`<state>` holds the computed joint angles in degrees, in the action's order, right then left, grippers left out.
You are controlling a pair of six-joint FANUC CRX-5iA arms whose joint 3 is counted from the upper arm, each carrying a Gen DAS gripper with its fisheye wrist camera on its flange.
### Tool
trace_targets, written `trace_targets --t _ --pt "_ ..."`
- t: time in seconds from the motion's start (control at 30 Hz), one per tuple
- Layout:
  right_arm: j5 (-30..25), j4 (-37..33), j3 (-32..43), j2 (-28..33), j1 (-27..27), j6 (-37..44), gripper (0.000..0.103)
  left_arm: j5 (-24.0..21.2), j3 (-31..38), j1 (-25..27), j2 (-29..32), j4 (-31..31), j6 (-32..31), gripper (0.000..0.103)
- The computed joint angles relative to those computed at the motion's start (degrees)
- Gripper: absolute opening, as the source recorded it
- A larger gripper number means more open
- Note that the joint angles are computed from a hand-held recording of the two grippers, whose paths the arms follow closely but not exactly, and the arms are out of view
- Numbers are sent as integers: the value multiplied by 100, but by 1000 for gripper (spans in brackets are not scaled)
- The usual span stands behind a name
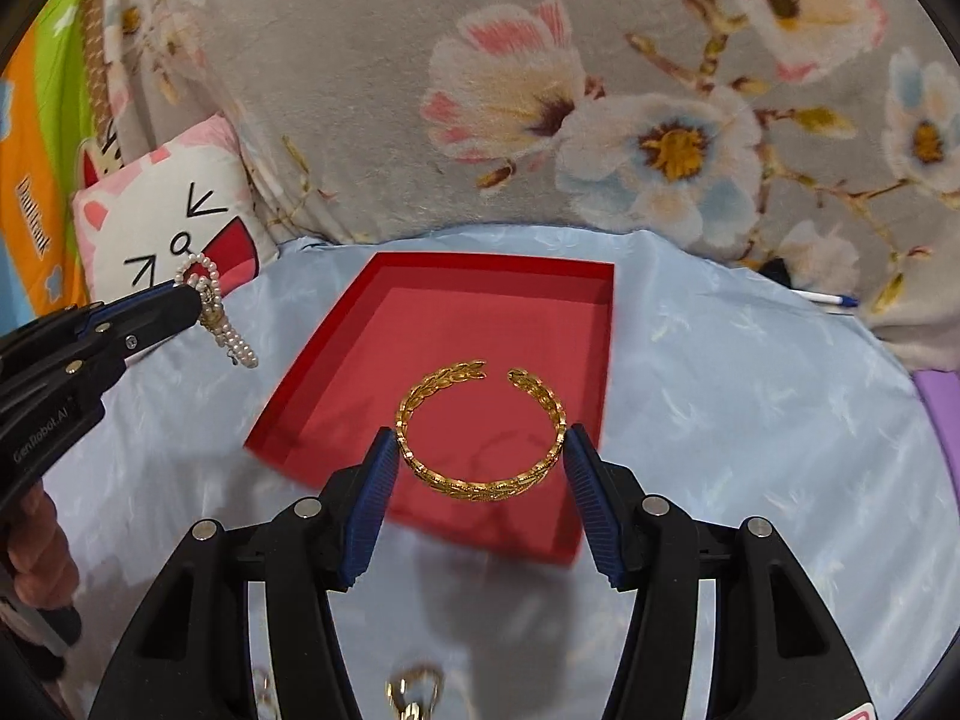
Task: Organize jewelry
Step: 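Carry the pearl bracelet and gold cuff into the red box and open both tools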
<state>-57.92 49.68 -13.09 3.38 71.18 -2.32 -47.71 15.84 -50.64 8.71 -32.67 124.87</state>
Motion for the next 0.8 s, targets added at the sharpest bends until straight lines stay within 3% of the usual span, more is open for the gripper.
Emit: trace_targets --t 0.2,0.5,0.67,0.8 --pt "731 -1003 731 568 -1071 896 56 -300 1191 544 1176 680 -553 10" --pt "302 -1689 2076 1705 -1721 2001 56 -1128 2946 847 2639 768 -855 10" --pt "-9 -2041 2564 2071 -1830 2615 56 -1282 3279 942 2954 906 -937 10" --pt "-181 -1824 2607 2173 -1776 2598 58 -1428 3350 980 3053 984 -879 14"
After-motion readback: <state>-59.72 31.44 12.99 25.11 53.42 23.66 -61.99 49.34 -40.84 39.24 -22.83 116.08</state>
